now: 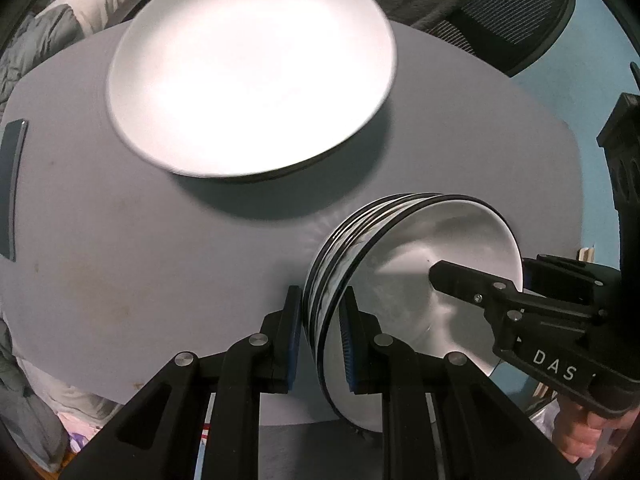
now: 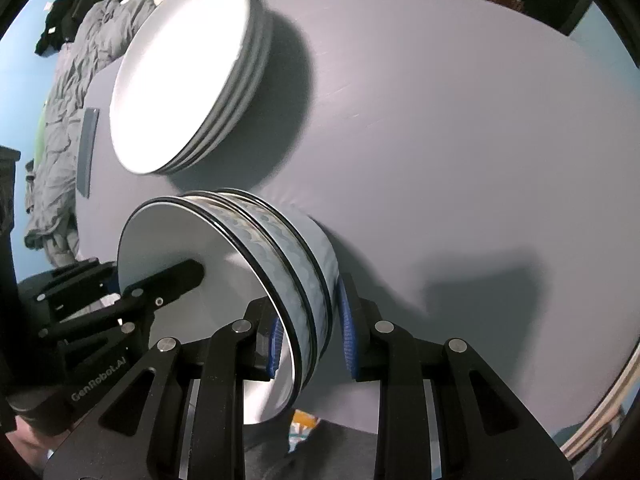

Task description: Organize plates and bowls

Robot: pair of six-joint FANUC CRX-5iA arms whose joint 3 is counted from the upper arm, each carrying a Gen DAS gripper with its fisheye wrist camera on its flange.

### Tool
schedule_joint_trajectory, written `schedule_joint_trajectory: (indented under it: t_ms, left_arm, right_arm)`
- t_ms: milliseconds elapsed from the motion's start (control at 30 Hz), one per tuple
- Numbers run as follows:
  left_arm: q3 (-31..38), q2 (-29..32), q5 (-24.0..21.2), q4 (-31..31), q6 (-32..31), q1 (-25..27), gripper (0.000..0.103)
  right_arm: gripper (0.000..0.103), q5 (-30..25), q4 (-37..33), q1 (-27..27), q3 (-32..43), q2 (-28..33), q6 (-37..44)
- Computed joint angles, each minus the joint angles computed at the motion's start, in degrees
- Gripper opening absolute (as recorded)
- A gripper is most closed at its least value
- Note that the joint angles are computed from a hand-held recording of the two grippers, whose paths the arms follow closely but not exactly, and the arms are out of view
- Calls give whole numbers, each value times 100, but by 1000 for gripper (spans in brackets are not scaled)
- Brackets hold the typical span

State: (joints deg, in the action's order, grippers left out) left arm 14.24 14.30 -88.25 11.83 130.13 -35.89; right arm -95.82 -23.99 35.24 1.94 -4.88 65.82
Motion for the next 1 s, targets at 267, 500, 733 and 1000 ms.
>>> schedule_joint_trajectory:
  t_ms: [267, 500, 733, 1000]
  left_arm:
    - [-597, -513, 0, -32, -254, 211, 18]
    - [-807, -670, 7, -99, -477, 347, 18]
    - [-967, -718, 188, -28, -740, 439, 17]
    - [-1218, -903, 323, 102, -1057, 438, 17]
  right_arm:
    - [25, 275, -6, 534, -127, -163, -700]
    - [25, 425, -41, 767, -188, -255, -1106]
    - [25, 599, 114, 1117, -205, -268, -1446]
    - [24, 776, 488, 1336, -425, -507, -1805]
